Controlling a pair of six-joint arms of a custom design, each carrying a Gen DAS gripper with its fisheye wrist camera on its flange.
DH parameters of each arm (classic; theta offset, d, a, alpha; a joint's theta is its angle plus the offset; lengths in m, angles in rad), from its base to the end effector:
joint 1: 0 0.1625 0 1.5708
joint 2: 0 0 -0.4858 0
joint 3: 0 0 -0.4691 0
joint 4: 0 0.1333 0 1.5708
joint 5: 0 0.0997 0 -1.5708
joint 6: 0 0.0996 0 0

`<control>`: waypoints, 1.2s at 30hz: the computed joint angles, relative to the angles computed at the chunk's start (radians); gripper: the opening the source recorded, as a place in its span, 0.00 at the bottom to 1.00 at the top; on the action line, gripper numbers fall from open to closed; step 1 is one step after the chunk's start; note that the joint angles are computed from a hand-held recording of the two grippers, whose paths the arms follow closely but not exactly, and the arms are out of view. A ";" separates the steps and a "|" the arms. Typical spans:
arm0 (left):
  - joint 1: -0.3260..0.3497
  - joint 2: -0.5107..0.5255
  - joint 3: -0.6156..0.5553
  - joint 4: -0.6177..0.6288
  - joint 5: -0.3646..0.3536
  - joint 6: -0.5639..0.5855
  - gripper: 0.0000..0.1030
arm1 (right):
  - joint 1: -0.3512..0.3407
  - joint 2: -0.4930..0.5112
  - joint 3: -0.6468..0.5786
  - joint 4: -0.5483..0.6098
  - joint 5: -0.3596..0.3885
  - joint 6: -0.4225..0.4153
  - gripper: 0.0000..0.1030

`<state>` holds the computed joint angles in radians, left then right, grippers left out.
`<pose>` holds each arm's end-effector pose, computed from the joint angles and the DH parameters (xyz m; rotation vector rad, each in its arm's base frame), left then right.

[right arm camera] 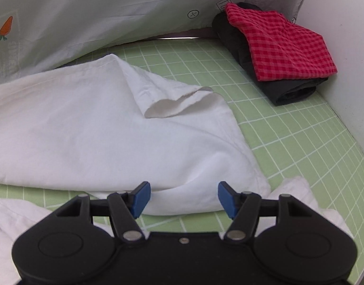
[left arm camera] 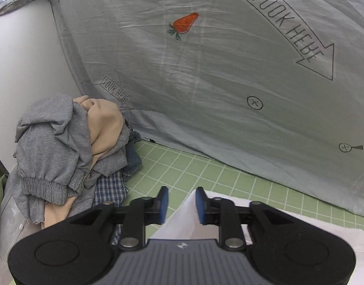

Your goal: Fold clothes

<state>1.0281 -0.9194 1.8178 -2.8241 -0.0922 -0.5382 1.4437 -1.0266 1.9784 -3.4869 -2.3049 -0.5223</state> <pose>-0.1539 -0.7053 0.2079 -0.2835 1.7584 -1.0950 -0.0152 -0.6445 0.2358 -0.0020 -2.0957 0.7671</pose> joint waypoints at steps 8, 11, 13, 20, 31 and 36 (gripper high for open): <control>-0.043 -0.025 0.116 0.183 -0.240 -0.185 0.68 | -0.015 0.028 -0.065 0.061 0.093 -0.009 0.69; -0.033 -0.032 0.119 0.421 -0.290 -0.405 0.68 | -0.002 0.102 -0.142 0.011 0.041 -0.113 0.72; -0.023 -0.037 0.121 0.537 -0.326 -0.542 0.68 | 0.003 0.148 -0.195 -0.027 0.021 -0.193 0.77; 0.004 -0.054 0.125 0.658 -0.366 -0.670 0.68 | 0.002 0.261 -0.399 -0.028 -0.002 -0.447 0.70; 0.017 -0.048 0.088 0.687 -0.344 -0.696 0.70 | 0.016 0.403 -0.731 -0.164 0.186 -0.625 0.43; 0.008 -0.043 0.092 0.703 -0.354 -0.706 0.71 | 0.000 0.339 -0.564 -0.192 0.127 -0.586 0.75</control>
